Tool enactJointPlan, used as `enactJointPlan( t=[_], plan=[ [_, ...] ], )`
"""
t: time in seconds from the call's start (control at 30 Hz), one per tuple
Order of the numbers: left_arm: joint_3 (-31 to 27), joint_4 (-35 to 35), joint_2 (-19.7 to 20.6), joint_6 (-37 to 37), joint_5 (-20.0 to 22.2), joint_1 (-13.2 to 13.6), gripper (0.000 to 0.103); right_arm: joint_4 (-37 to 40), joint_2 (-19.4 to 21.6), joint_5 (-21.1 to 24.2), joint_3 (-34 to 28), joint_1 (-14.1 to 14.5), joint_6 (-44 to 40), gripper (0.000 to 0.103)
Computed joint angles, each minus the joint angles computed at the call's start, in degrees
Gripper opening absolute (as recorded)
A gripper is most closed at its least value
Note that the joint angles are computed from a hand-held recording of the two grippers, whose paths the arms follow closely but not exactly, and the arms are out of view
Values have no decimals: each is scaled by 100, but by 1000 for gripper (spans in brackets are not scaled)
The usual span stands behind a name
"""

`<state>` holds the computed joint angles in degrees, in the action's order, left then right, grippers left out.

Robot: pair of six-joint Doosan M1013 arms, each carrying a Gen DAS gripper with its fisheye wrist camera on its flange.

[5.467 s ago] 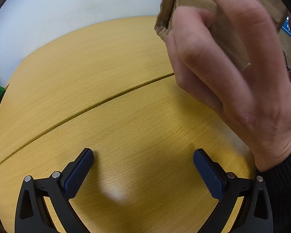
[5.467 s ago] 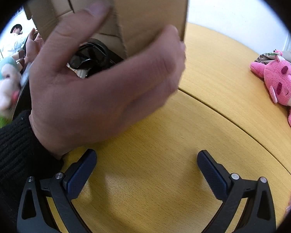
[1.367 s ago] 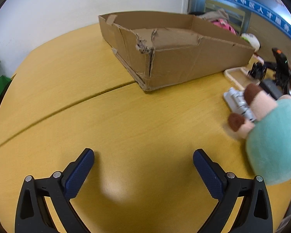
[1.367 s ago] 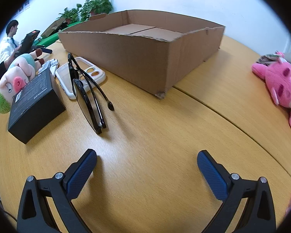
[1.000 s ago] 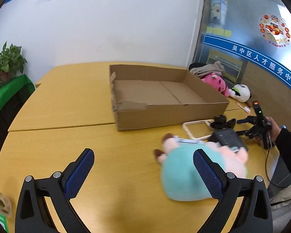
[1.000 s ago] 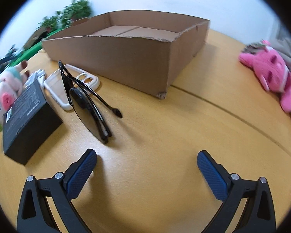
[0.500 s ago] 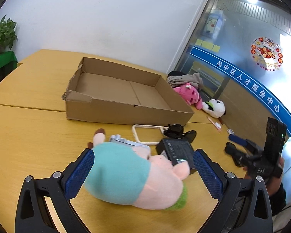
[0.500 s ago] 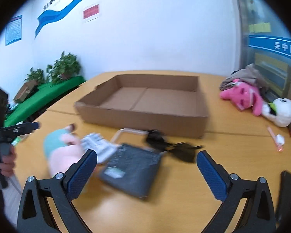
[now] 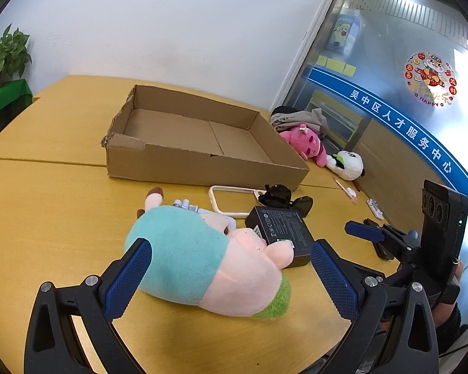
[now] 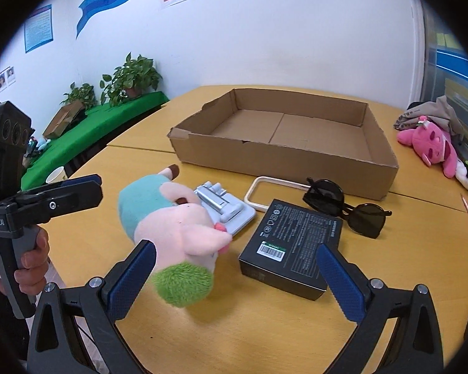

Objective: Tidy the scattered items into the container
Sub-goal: 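Move both tools toward the plush pig lying beside the black box, then grasp the teal-and-pink plush pig with the left gripper and lift it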

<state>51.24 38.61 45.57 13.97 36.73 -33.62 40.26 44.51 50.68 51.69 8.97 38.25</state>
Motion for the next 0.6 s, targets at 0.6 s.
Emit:
enactJointPlan(
  t=[0.6],
  plan=[
    [-148, -655, 169, 522, -169, 173, 103, -118, 470, 938, -684, 83, 149, 102]
  ],
)
